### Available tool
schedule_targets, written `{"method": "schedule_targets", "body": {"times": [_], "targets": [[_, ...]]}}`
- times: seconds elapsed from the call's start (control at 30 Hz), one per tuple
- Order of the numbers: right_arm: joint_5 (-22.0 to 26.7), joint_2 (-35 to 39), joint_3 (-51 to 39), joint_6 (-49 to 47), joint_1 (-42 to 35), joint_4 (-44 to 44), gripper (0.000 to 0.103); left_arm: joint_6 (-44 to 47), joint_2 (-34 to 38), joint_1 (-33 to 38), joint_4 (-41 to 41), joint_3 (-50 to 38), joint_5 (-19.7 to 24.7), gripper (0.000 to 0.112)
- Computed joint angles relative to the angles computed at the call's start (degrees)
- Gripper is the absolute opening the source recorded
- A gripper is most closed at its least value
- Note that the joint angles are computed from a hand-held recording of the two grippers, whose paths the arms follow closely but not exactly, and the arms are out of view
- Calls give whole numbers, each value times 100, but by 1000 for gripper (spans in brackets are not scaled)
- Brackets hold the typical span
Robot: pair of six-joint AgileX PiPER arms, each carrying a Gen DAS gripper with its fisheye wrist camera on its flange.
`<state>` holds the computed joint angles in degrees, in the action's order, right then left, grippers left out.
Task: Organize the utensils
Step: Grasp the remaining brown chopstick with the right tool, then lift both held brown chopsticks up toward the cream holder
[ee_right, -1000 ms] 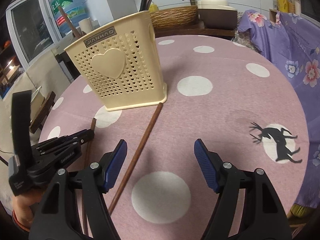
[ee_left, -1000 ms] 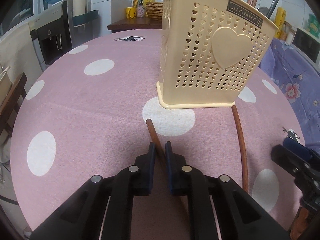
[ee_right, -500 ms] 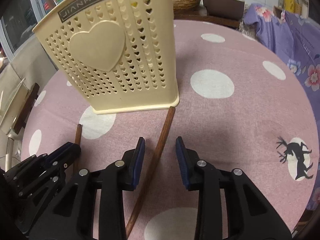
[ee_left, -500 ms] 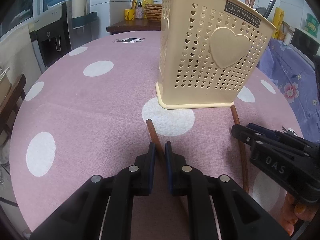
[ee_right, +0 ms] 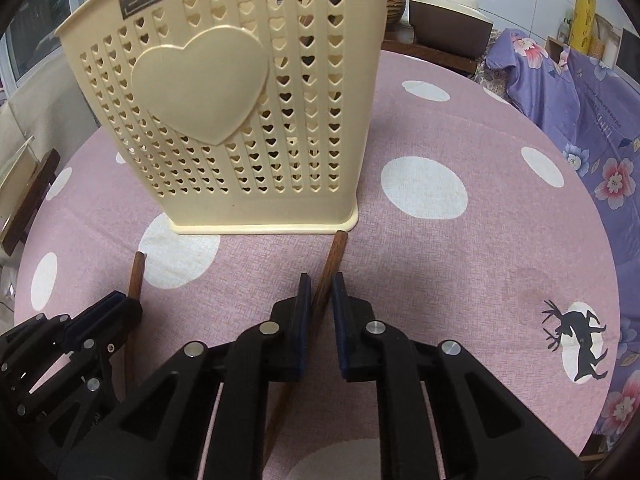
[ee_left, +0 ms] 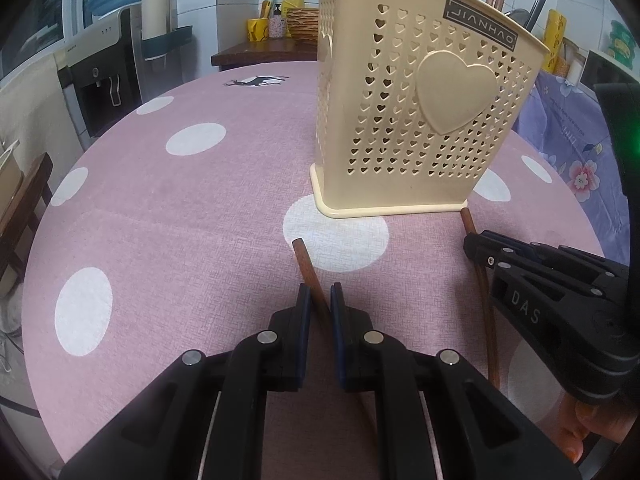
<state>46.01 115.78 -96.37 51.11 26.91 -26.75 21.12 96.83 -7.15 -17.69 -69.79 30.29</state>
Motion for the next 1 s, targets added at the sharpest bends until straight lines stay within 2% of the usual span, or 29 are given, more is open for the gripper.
{"method": "schedule_targets", "body": {"times": [0.57, 1.0], "targets": [[-787, -288, 542, -489, -371, 754, 8, -319, 8, -90, 293, -5, -70, 11], [-1568, -910, 1289, -791, -610, 1422, 8, 230, -92, 82, -493, 37, 8, 9]]}}
